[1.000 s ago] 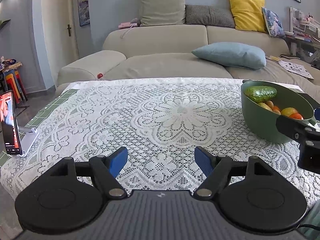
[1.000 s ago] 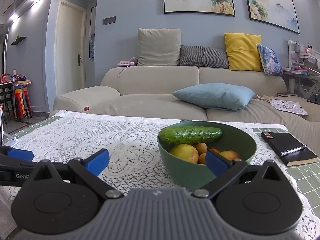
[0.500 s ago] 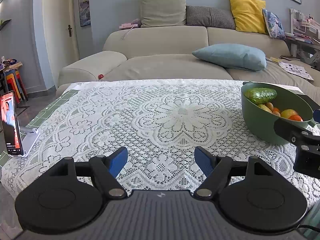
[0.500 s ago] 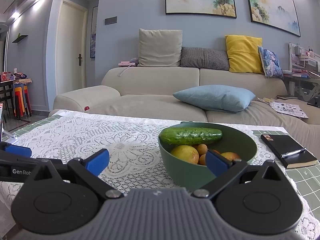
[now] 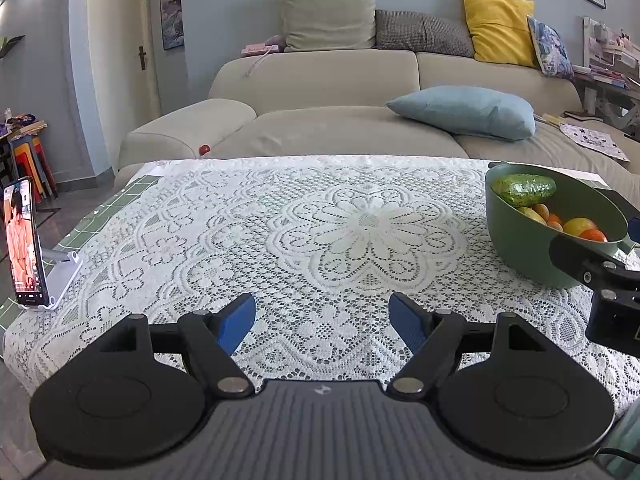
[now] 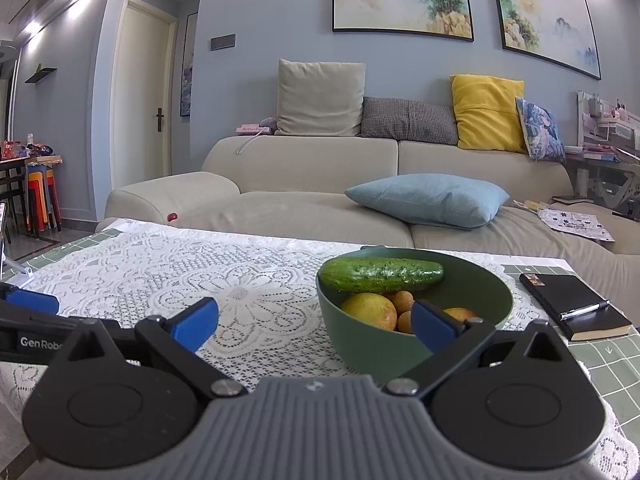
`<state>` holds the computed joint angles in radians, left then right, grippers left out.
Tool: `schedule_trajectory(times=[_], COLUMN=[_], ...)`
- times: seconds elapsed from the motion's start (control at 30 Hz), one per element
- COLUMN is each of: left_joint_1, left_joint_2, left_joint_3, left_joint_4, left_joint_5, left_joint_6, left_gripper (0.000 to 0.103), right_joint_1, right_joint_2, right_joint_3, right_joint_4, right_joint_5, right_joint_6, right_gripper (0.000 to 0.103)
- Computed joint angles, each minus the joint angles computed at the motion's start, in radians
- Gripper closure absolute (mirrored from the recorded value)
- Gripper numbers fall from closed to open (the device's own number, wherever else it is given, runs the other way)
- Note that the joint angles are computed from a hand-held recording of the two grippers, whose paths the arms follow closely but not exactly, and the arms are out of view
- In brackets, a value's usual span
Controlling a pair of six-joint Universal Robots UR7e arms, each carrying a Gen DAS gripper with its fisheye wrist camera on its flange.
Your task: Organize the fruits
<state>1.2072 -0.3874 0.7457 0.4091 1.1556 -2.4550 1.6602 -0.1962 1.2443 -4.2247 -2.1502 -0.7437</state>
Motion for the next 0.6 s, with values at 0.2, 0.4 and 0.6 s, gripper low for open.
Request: schedule_trajectory(times=[0.2, 0.4, 0.6], left_joint_1=[0.001, 0.001, 0.002], left_joint_2=[-0.004, -0.005, -0.005], left_joint_3=[0.004, 0.005, 0.003], left_joint_4=[-0.001, -0.001, 0.001], left_joint_5=[0.003, 0.001, 0.002], left_joint_6=[-0.004, -0.011, -0.012], left_gripper=[0.014, 0.014, 0.014], right_joint_1=[0.001, 0.001, 0.001], right_joint_2=[0.004, 0.005, 0.006], right_joint_3=[-0.007, -0.011, -0.013], right_joint_4=[-0.001, -0.002, -0.002], right_joint_5=[-0.002, -0.003, -0.004], right_joint_6=[-0.008, -0.015, -0.023], right_gripper=[0.004, 0.004, 0.004])
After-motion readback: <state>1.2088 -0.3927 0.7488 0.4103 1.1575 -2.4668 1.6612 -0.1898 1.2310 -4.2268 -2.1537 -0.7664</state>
